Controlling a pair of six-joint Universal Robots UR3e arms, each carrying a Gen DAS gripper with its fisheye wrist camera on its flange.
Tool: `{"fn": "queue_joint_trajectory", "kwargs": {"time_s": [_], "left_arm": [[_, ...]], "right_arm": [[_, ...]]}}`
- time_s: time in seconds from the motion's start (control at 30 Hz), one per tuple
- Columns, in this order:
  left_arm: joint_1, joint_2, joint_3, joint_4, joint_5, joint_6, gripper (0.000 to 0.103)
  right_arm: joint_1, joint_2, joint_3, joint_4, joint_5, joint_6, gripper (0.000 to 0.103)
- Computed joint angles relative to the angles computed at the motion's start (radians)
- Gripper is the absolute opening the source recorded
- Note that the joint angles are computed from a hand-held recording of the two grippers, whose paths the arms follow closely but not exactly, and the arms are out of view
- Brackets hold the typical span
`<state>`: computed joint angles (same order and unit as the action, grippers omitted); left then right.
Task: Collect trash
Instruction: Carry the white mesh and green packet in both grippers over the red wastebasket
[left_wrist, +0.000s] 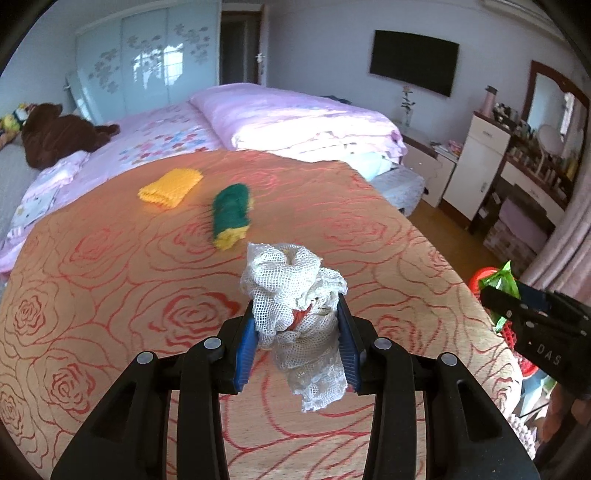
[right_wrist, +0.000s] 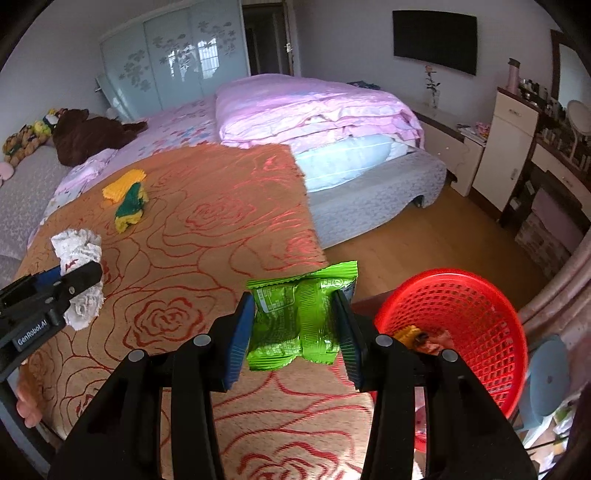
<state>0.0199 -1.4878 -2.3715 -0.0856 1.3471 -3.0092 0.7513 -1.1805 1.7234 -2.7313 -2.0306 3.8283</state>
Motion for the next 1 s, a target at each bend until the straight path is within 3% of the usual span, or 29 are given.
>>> {"fn": "queue_joint_trajectory", "kwargs": {"time_s": [1.0], "left_arm": [[-0.219, -0.077, 0.203, -0.08, 0.047, -0.018, 0.037]], "right_arm": [[-0.088, -0.395, 0.385, 0.049, -0.088, 0.059, 0.042]]}}
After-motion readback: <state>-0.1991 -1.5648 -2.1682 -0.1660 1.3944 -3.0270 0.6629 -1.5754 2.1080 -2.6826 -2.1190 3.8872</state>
